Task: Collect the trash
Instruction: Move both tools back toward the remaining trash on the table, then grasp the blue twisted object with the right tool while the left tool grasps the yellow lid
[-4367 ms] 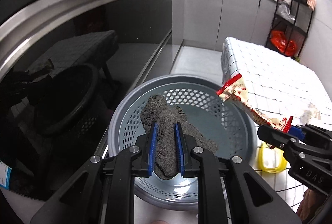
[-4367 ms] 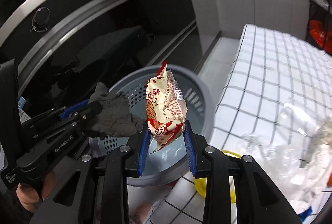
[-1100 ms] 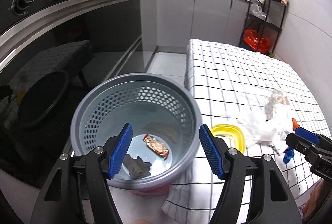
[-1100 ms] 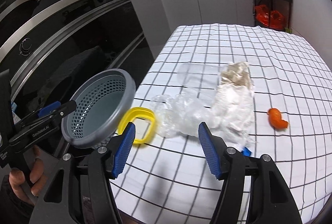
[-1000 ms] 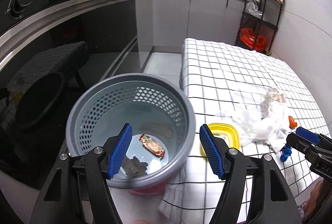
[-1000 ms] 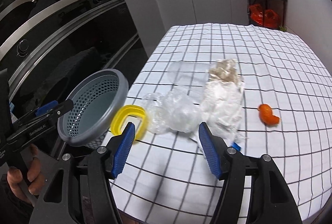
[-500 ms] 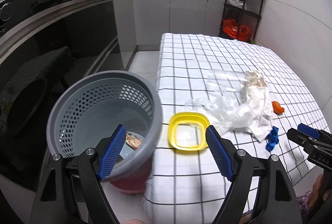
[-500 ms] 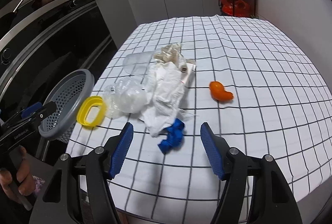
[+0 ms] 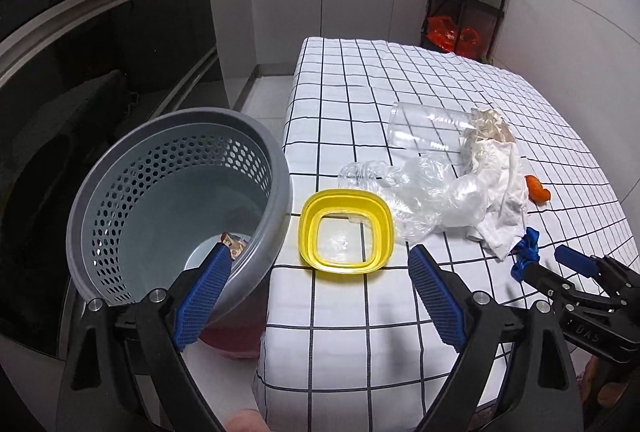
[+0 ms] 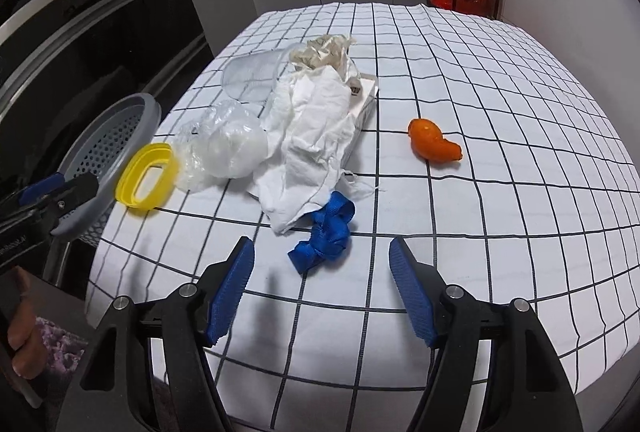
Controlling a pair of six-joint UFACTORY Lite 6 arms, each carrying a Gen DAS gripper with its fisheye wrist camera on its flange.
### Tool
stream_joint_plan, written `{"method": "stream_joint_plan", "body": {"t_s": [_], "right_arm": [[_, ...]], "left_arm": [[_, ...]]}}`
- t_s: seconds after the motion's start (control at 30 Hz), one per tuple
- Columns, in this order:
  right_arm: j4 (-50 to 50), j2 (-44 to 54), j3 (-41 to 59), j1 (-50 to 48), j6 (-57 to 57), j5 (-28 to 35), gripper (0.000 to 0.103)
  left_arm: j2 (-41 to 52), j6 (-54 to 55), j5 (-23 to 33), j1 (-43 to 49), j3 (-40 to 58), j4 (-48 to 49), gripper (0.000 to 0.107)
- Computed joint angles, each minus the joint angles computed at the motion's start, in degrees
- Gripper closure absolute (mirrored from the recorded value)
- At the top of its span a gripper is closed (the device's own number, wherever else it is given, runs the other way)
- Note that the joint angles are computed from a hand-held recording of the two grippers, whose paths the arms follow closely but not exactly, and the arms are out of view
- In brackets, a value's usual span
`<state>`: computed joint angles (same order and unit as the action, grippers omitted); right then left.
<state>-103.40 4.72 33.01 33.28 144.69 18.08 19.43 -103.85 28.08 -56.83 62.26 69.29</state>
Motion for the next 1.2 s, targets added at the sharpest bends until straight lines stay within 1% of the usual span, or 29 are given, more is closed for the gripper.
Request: {"method": "stream_joint_plan", "body": {"t_s": [0.23, 0.27, 0.33, 0.37, 0.43, 0.47, 0.5, 0.7, 1.0, 1.07, 1.2], "right_arm": [[-2.7, 3.5, 2.0, -1.9, 2.7, -0.3, 0.037], [-2.1, 4.2, 2.5, -2.0, 1.9, -0.1, 0.039], [-0.5, 4.8, 3.0, -2.1, -0.1, 0.0, 0.051], [-1.0, 5.1, 3.2, -2.3, 0.1, -0.5, 0.053], [-1.7, 5.4, 3.4, -2.2, 0.6, -0.7, 0.065], [0.2, 5.5, 3.7, -1.7, -1.4, -0.3, 0.069], [2.0, 5.5, 3.9, -1.1, -3.4, 0.2, 0.077], [2.9, 1.1, 0.8, 0.8, -3.2, 1.5, 0.081], [6.2, -14.9, -9.0, -0.5, -3.4, 4.3, 0.082], [5.3, -18.8, -11.1, -2.3, -2.3, 3.3, 0.082], [1.5, -21.4, -12.7, -5.3, 0.9, 0.6, 0.082]], "left_arm": [[1.8, 1.5, -0.2, 0.1, 1.3, -1.3, 0.019], [1.9, 1.6, -0.1, 0.0, 1.5, -1.3, 0.019], [2.1, 1.9, 0.0, -0.1, 1.6, -1.5, 0.019], [2.2, 1.9, 0.0, -0.1, 1.7, -1.5, 0.019], [2.2, 2.1, -0.1, 0.1, 1.6, -1.7, 0.019], [2.3, 2.2, -0.2, 0.2, 1.6, -1.8, 0.019], [2.3, 2.1, -0.2, 0.2, 1.6, -1.8, 0.019], [2.1, 2.1, -0.5, 0.3, 1.3, -1.9, 0.016], [4.8, 2.7, -0.3, -0.3, 3.7, -2.9, 0.014], [5.4, 3.0, -0.6, -0.5, 4.2, -3.3, 0.014], [7.1, 3.7, -1.4, -0.5, 5.6, -4.3, 0.014]]}}
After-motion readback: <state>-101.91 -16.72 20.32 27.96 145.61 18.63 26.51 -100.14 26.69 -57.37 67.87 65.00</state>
